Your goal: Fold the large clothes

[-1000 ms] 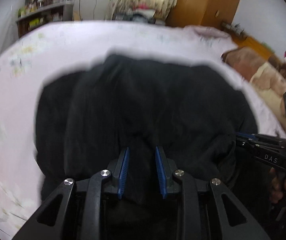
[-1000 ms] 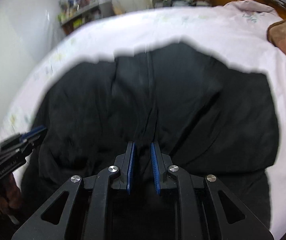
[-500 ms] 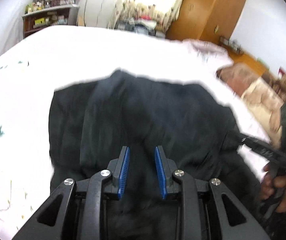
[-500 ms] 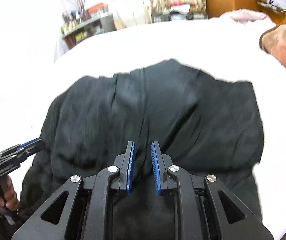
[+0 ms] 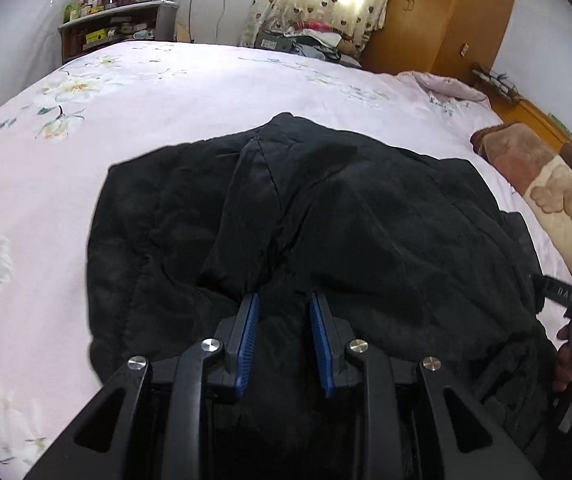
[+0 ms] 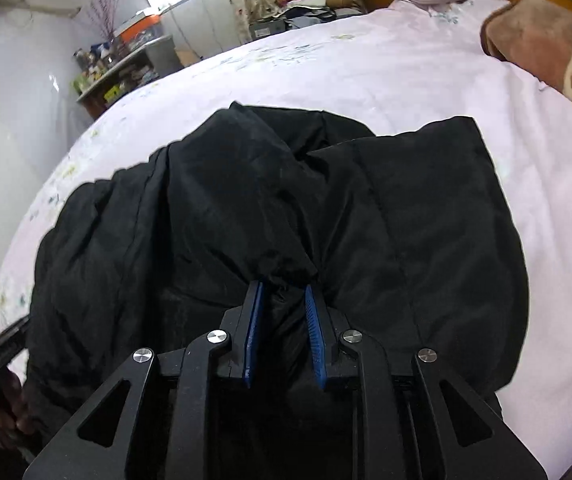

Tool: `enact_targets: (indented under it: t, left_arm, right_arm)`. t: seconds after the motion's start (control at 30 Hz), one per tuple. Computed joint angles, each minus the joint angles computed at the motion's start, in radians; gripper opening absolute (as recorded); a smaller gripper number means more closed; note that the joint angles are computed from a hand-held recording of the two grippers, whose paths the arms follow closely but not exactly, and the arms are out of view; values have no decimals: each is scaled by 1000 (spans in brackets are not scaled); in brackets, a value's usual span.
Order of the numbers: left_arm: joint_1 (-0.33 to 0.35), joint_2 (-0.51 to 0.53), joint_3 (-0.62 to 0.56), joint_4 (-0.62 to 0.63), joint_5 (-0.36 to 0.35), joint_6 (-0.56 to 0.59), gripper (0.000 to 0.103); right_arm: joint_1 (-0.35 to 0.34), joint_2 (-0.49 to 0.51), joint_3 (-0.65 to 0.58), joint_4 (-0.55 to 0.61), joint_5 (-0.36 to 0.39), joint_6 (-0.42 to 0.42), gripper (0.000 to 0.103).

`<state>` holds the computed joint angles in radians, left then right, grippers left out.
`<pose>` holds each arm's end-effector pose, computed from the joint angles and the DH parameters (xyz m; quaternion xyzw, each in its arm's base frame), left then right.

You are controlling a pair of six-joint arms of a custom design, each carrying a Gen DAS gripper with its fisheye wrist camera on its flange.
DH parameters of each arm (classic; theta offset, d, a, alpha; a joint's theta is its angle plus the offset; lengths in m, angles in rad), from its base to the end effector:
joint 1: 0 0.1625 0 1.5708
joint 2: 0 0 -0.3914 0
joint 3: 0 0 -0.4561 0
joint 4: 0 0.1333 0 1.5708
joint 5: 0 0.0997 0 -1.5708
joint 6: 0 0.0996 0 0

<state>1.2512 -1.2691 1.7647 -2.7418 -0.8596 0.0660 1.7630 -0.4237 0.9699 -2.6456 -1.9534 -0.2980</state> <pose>-0.0136 -0.6723 0.3228 0.0563 0.8902 -0.3496 0.2866 0.2623 -0.8447 0.0570 0.1818 -0.9314 0.2464 0.1968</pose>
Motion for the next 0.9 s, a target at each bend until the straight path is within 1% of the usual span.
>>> enact_targets:
  t: [0.03, 0.1, 0.13, 0.17, 0.2, 0.27, 0.3, 0.33, 0.37, 0.4, 0.43, 0.47, 0.5, 0.53, 0.6, 0.63, 0.7, 0.77, 0.8, 0.83, 0.87, 0.9]
  left_arm:
    - [-12, -9, -6, 19, 9, -2, 28]
    - [-29, -26, 2, -40, 9, 56, 28]
    - [-37, -17, -13, -71, 13, 91, 29]
    - [-40, -1, -37, -85, 16, 112, 33]
    - [-38, 26, -74, -90, 22, 126, 35]
    - [-26, 88, -153, -85, 31, 131, 35]
    - [-15, 117, -193, -65, 22, 119, 35]
    - [-3, 148, -230, -48, 22, 107, 35]
    - [5, 178, -257, -41, 41, 108, 35]
    - [12, 205, -277, -40, 60, 112, 35]
    - [22, 223, -283, -47, 71, 115, 36]
    - [33, 226, -274, -63, 69, 119, 36]
    - [42, 230, -263, -95, 54, 129, 36]
    - [42, 233, -255, -120, 46, 142, 36]
    - [45, 236, -234, -180, 42, 179, 36]
    - [44, 238, -232, -191, 42, 184, 36]
    - [43, 240, -242, -170, 46, 174, 36]
    - [22, 226, -247, -114, 83, 155, 35]
    - [9, 203, -229, -108, 83, 150, 35]
    - [-3, 171, -200, -115, 67, 152, 35]
    - [-18, 147, -177, -111, 65, 148, 35]
    - [-31, 111, -142, -110, 52, 153, 35]
  right_arm:
    - [9, -2, -2, -1, -14, 2, 21]
    - [25, -20, 17, -50, -20, -27, 21]
    - [34, -23, 13, -84, -4, -46, 21]
    - [38, -13, -12, -89, 12, -50, 23]
    - [43, 0, -44, -74, 27, -46, 23]
    - [53, 64, -157, -28, 44, -61, 23]
    - [58, 116, -239, 4, 38, -86, 23]
    - [59, 155, -296, 30, 27, -103, 23]
    - [59, 205, -373, 70, 13, -118, 23]
    - [57, 233, -408, 90, -7, -124, 23]
    - [55, 278, -470, 119, -34, -137, 23]
    - [49, 325, -531, 139, -73, -163, 23]
    - [40, 349, -554, 143, -97, -184, 23]
    - [29, 352, -549, 140, -91, -195, 24]
    - [2, 304, -458, 100, -33, -166, 24]
    - [-2, 280, -417, 83, -32, -165, 24]
    - [0, 283, -428, 102, -34, -162, 24]
    - [12, 280, -444, 139, -55, -149, 24]
    - [19, 261, -417, 112, -65, -163, 24]
    - [34, 221, -348, 44, -76, -198, 26]
    - [40, 171, -268, -9, -49, -220, 26]
    - [42, 126, -201, -38, -18, -225, 26]
